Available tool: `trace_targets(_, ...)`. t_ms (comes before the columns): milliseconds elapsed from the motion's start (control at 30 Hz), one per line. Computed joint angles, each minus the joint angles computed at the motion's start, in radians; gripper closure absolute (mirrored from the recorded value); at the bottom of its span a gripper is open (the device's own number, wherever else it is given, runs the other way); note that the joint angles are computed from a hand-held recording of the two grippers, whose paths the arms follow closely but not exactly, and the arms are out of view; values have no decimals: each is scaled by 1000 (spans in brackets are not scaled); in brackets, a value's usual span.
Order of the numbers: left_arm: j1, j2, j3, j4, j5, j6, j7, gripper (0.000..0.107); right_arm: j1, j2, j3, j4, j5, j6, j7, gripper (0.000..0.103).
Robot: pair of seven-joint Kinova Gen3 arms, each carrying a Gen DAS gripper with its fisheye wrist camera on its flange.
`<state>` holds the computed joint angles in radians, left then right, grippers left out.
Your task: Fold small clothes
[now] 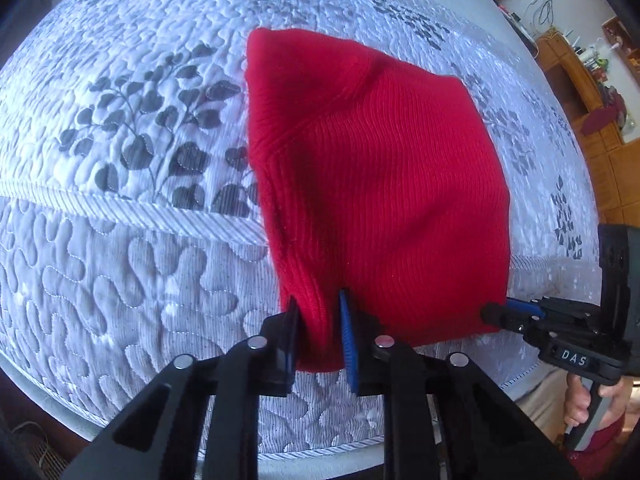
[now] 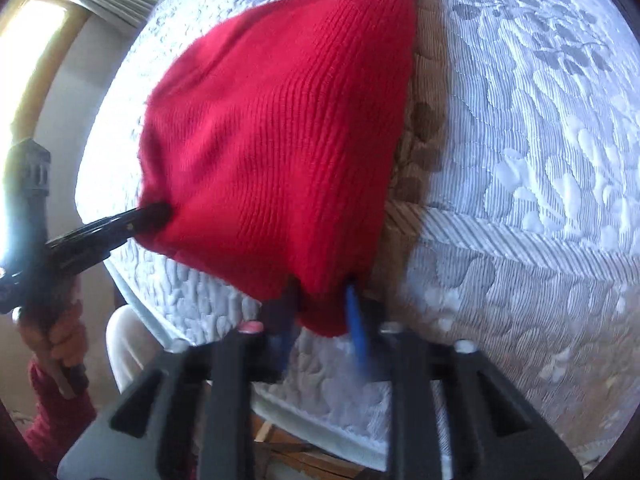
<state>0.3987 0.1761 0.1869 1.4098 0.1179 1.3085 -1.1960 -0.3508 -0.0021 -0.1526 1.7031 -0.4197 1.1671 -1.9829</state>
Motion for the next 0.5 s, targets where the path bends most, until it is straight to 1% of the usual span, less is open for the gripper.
trace_targets(100, -2, -12, 4, 4, 13, -14, -18, 92, 47, -65, 47, 47, -98, -9, 92, 91)
trace_targets(133, 0, -17, 6, 6, 12, -17, -24, 92, 58, -89, 71, 67, -129, -12, 119, 92)
trace_targets(167, 9, -16, 12, 7, 0, -18, -32, 92, 75, -102, 76, 80, -144, -9, 133, 92)
trace_targets(267, 34, 7, 19, 11, -28, -8, -25, 91, 90, -103, 81, 118, -149, -5, 153, 92)
trace_targets(367, 55, 19, 19, 41, -54, -33, -20, 88, 89, -83, 70, 155, -157, -28, 168, 92)
trace_targets(433, 51, 17, 17, 38, -42, -31, -25, 88, 88, -78, 66, 154, -153, -33, 179, 92)
trace_targets(467, 52, 20, 17, 29, -42, -23, -28, 85, 83, -72, 58, 141, -144, -30, 179, 91)
trace_targets(500, 46, 17, 16, 19, -35, -11, -41, 85, 74, -70, 61, 120, -130, -14, 188, 87)
